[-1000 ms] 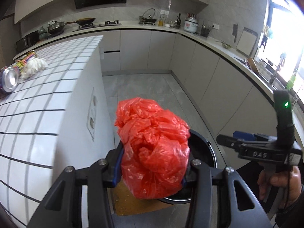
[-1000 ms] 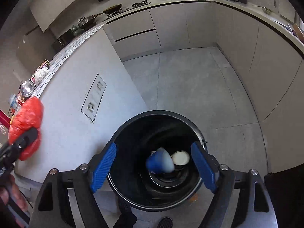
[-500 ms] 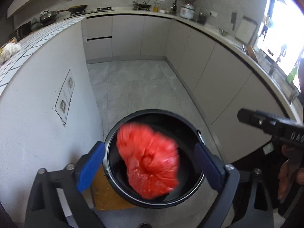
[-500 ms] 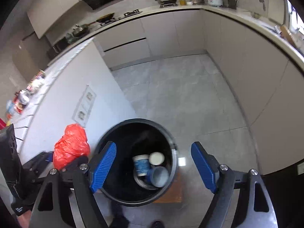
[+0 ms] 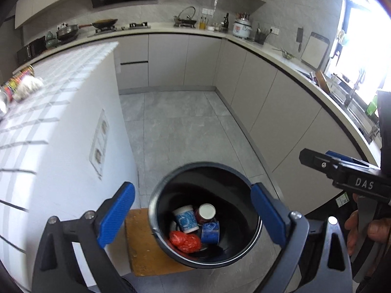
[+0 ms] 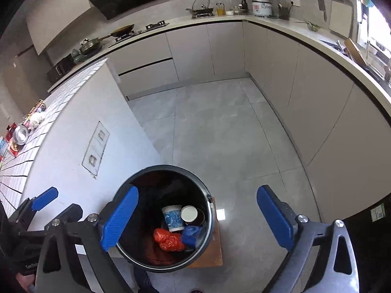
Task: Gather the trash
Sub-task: 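Carry the bag and bowl over the bin and release both, then move both tools back to the island toward the carton and tissue wad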
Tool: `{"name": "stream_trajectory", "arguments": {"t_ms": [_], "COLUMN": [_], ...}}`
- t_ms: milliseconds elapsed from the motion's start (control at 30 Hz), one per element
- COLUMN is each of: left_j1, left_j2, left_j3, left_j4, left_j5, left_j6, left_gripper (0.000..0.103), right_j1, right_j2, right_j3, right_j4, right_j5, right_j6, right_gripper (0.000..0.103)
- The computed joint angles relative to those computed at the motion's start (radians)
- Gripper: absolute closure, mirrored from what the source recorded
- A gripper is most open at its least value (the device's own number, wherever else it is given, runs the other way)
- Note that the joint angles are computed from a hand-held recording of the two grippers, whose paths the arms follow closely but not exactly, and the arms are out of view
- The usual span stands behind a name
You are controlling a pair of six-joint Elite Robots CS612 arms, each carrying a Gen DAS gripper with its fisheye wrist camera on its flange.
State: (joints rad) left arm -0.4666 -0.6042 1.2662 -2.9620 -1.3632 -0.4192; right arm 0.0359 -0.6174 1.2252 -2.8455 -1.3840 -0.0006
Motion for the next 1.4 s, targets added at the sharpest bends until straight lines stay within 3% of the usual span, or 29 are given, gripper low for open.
{"name": "stream_trajectory", "arguments": {"t_ms": [200,533,800,967,1067,1200,1333,1400], "left_j1": [0.018,0.088,0.151,0.196,0.222,0.247,0.27,0.286], "left_j2": [-0.062,-0.17,-0.221,-0.233,-0.233,-0.225,-0.209,-0.198], "left_j3": [0.071,0.241,0.332,0.352,0.358,0.356,0.335,0.316], "left_j4": [-0.045,-0.087,-0.118,-0.112,-0.122,-0.119,-0.113,-0.101], "left_j5": [0.092,0.266,0.282,0.269,0.241,0.258,0.282,0.253], "left_j6": [-0.008,-0.126,-0.162,-0.189,-0.199,-0.237,-0.22,-0.208], "left_gripper": [0.006,0.006,0.006,0.012,0.014,0.014,0.014,0.014], "right_j1": [0.023,0.106,0.185,0.225,0.246,0.27,0.289,0.299], "right_j2": [-0.013,0.02,0.074,0.109,0.128,0.168,0.216,0.243], "right_j3": [-0.025,-0.159,-0.301,-0.387,-0.429,-0.509,-0.602,-0.653], "right_j4": [0.009,0.063,0.129,0.184,0.2,0.244,0.294,0.318], "right_j5": [0.04,0.139,0.183,0.198,0.198,0.183,0.163,0.155], "right_j6": [-0.019,-0.082,-0.111,-0.122,-0.121,-0.116,-0.102,-0.093], "right_gripper": [0.004,0.004,0.004,0.004,0.004,0.004,0.004,0.004]}}
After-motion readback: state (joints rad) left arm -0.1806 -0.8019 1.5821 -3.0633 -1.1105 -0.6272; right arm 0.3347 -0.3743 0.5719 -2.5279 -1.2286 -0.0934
